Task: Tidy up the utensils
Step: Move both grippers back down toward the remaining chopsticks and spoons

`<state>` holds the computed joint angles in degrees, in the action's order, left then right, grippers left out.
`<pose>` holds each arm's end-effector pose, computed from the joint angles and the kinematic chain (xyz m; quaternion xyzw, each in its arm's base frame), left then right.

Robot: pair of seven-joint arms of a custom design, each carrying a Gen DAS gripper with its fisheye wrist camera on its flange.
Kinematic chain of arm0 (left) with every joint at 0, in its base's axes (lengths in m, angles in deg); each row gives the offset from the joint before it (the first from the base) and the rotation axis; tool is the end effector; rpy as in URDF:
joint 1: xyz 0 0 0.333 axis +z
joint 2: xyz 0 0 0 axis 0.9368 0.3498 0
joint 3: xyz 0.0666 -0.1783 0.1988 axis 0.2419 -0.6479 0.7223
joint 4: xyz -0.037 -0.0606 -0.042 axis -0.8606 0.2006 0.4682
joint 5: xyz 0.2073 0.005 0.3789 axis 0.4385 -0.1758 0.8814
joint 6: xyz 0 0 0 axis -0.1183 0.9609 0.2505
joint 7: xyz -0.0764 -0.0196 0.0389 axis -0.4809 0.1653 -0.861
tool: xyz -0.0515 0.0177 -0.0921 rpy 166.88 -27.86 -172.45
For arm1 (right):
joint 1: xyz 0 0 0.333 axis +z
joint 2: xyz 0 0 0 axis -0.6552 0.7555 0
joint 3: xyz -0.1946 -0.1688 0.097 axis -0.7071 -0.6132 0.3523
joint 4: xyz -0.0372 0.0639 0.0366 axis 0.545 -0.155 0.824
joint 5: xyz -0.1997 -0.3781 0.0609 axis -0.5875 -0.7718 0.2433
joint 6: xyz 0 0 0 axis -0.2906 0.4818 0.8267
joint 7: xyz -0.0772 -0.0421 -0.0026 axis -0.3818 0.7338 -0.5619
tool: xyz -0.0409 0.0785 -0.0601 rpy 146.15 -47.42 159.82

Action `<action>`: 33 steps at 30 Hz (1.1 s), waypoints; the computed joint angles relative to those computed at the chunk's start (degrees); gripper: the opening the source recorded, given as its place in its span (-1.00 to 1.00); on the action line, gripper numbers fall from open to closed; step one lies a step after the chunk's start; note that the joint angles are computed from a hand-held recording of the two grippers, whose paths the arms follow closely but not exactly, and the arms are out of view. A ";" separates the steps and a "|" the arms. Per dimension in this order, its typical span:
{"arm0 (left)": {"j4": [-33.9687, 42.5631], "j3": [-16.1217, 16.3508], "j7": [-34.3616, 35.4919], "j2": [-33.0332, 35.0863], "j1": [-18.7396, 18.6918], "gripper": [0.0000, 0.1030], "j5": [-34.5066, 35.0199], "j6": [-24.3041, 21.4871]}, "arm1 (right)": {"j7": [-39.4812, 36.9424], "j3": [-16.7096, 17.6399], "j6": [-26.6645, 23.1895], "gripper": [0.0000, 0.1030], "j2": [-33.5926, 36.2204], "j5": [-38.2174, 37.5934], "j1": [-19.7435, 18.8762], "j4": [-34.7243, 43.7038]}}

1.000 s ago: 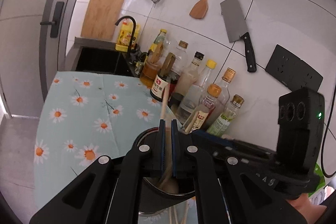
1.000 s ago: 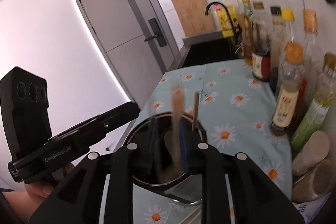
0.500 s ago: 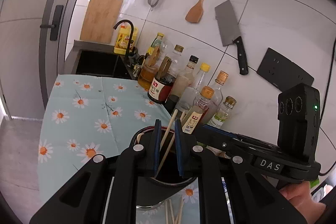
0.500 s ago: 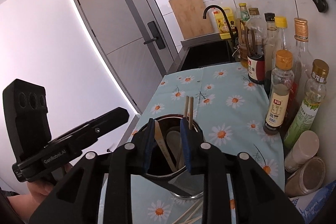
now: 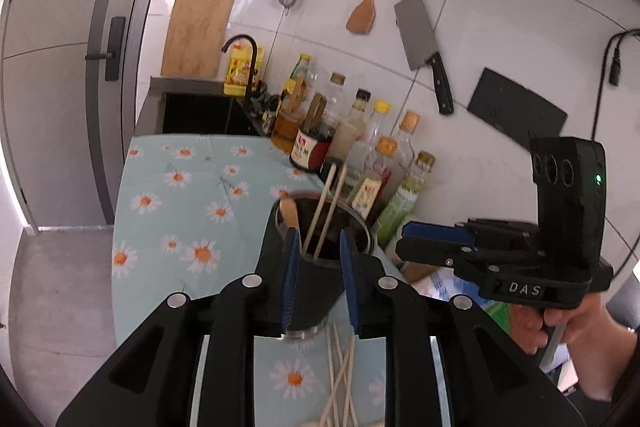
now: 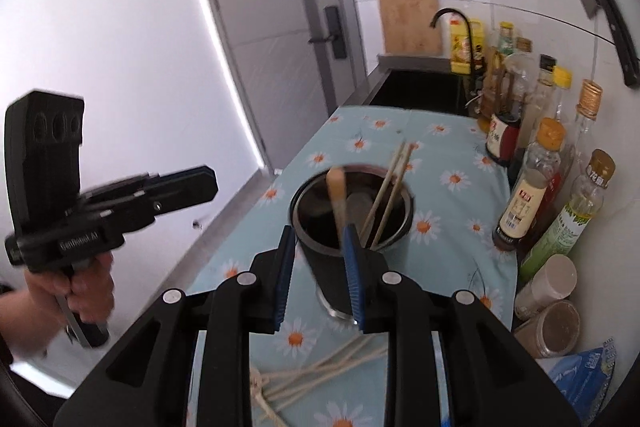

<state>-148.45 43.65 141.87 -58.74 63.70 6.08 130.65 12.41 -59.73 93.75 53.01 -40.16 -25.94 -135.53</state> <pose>0.5694 -0.0618 0.5717 -0.4220 0.7574 -0.4916 0.0808 0.5484 0.1545 0.5752 -0.7059 0.5607 -0.1681 0.3990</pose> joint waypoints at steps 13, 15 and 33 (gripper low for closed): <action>-16.10 2.47 -1.28 -12.23 -0.04 -0.51 15.65 -7.32 | -6.55 1.90 -10.77 -0.43 -3.35 -6.71 1.18 -6.38; -17.57 2.87 -1.97 -12.96 -0.18 -0.51 17.74 -8.39 | -7.50 1.74 -12.31 -0.43 -3.38 -6.62 1.55 -7.04; -20.08 -1.56 -17.13 -11.50 -0.14 -0.51 37.09 -15.06 | -11.61 0.15 -13.58 -0.43 -7.47 -3.26 1.31 -14.67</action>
